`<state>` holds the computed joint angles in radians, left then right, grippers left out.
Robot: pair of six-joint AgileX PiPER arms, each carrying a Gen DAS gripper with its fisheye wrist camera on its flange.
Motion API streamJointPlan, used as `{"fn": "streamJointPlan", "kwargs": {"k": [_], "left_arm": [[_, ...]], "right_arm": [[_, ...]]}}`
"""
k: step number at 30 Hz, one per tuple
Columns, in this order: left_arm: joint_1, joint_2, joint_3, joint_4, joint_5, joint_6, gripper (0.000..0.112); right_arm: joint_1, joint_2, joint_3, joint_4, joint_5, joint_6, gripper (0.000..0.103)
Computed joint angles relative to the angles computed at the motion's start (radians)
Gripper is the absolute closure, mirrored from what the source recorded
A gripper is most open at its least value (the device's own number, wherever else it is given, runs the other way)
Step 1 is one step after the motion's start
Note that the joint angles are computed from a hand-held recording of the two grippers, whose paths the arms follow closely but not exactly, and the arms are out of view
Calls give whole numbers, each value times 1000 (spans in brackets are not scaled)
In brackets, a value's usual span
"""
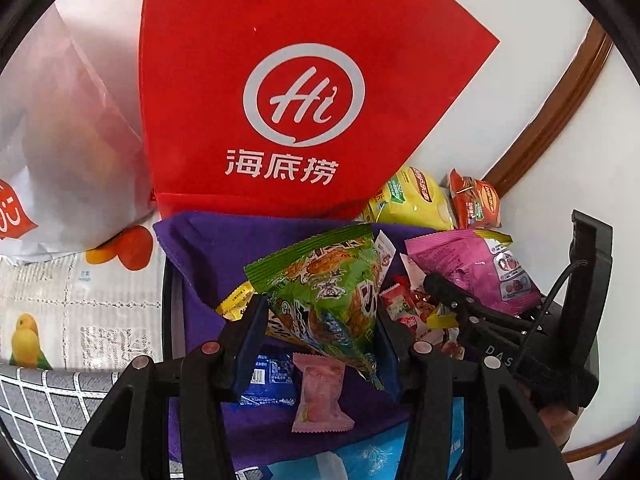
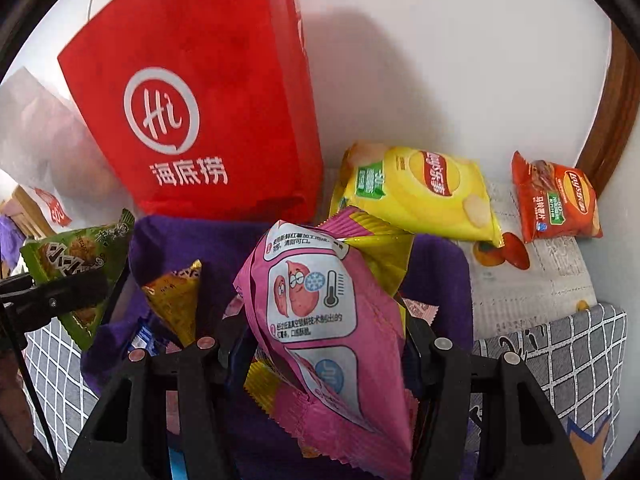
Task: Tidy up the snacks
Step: 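Carry the pink-yellow bag and green snack bag over the purple towel with both grippers, then open the right gripper to drop the pink-yellow bag onto the towel while the left gripper releases the green bag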
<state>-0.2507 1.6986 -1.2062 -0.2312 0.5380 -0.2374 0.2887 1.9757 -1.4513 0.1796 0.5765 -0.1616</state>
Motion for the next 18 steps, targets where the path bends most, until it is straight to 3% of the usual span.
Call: {"fn": "streamJointPlan", "kwargs": {"k": [18], "left_arm": [[-13,50,-39,38,39,-22,65]], "right_arm": [[49,49,-40,-130,65,88,43]]}}
